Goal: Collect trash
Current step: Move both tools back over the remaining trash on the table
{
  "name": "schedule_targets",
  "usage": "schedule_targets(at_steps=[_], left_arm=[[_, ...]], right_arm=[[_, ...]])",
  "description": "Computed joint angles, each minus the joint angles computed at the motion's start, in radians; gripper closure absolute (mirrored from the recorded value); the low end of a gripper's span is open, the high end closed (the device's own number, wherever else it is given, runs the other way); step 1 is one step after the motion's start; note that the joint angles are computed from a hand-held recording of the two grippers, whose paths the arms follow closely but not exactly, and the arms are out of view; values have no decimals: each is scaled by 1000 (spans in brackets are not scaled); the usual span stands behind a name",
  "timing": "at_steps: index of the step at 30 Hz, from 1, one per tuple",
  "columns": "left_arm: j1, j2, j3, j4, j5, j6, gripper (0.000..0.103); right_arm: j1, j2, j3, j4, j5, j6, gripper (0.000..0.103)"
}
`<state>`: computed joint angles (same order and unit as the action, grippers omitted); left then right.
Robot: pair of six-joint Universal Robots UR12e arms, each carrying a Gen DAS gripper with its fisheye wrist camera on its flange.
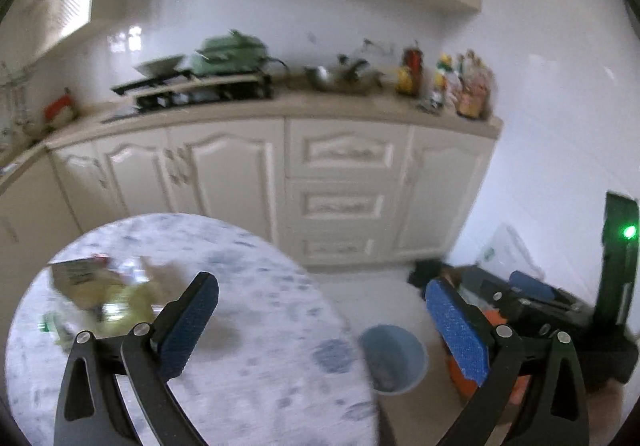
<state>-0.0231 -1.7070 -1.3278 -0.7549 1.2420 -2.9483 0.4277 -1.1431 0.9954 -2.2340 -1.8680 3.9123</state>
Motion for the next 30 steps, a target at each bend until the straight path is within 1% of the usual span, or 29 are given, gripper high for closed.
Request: schedule_targets(at_steps=[1, 4, 6, 8, 12, 16, 19, 20, 25, 26, 27, 29, 30], left_arm=[[18, 40, -47, 19, -7, 3, 1], [67, 110, -133, 83, -19, -18, 1], [100, 150, -178, 110, -29, -31, 1], [138, 201, -229, 137, -27, -43, 1], [196, 279, -317, 200, -5, -71, 1], [226, 324, -368, 231, 27, -94, 1], [241, 344, -394, 253, 66, -111, 1], [242, 348, -398, 256, 78, -117, 1], [277, 383, -442, 271, 88, -150, 1], [273, 380, -442, 272, 98, -154, 1], [279, 384, -447, 271, 100, -156, 1], [285, 395, -463, 270, 101, -153, 1], [286, 388, -455, 265, 105, -151, 1]], right_arm=[[7, 11, -21, 2, -3, -14, 0], [36, 53, -106, 4, -4, -80, 0], [55, 84, -164, 11, -18, -117, 0], [71, 109, -206, 8, -22, -142, 0], [100, 161, -289, -1, -15, -194, 0], [129, 231, -409, 38, -14, -253, 0], [149, 292, -515, 80, -19, -300, 0], [152, 302, -534, 86, -16, -309, 0], [173, 401, -709, 168, -8, -366, 0], [174, 418, -739, 185, -3, -370, 0], [174, 433, -767, 200, 2, -371, 0], [175, 482, -859, 250, 13, -375, 0], [176, 525, -942, 298, 17, -378, 0]])
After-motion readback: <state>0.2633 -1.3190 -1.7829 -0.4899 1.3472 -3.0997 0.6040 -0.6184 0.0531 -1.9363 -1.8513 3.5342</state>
